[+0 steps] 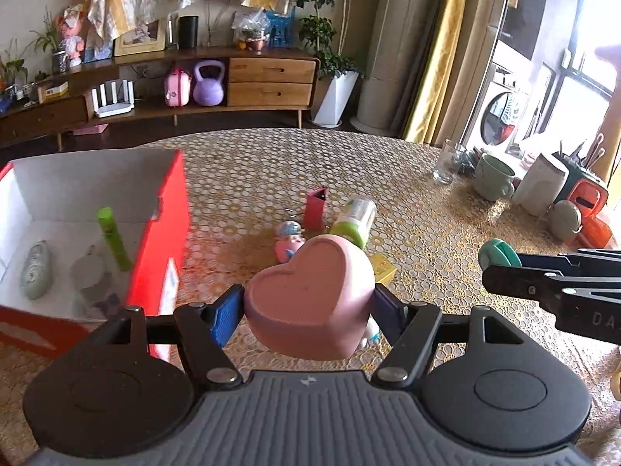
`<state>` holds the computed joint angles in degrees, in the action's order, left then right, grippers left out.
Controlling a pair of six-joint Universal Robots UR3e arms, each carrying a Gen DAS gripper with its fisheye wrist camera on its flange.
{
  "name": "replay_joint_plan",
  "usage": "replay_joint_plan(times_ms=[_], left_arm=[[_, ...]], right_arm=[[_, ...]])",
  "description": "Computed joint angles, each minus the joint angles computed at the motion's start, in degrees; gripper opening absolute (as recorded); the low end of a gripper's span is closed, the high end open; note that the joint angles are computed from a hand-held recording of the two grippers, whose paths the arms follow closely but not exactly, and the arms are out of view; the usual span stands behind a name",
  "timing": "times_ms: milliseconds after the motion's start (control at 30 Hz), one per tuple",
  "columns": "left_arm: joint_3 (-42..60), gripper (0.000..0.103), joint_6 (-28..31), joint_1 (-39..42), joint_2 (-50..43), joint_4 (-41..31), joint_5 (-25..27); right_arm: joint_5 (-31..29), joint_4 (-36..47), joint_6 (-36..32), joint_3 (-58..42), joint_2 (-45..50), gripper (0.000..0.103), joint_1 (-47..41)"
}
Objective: Organize rigid objects
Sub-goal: 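Carry the heart box with the left tool while the right tool carries the teal sharpener toward the box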
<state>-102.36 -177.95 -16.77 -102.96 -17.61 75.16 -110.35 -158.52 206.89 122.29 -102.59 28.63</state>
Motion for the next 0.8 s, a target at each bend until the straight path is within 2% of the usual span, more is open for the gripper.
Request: replay_joint_plan(times_ms=[200, 433, 800], left_arm=[[-4.78, 0.070, 2.70, 4.29, 6.94, -1.02, -1.92], [-6.98, 0.070, 6.21, 11.41, 13.16, -5.27, -4.90], [-3.95, 0.070, 12.70, 22.12, 12.88, -9.83, -7.95]], right_arm=[[-2.29, 1.40, 0.40, -8.16, 5.77, 0.030, 5.11], [-0.91, 2.93, -0.47, -18.74, 14.11, 0.030, 7.49], [1.19, 7.39, -3.00, -40.66, 31.31, 0.030, 9.20]])
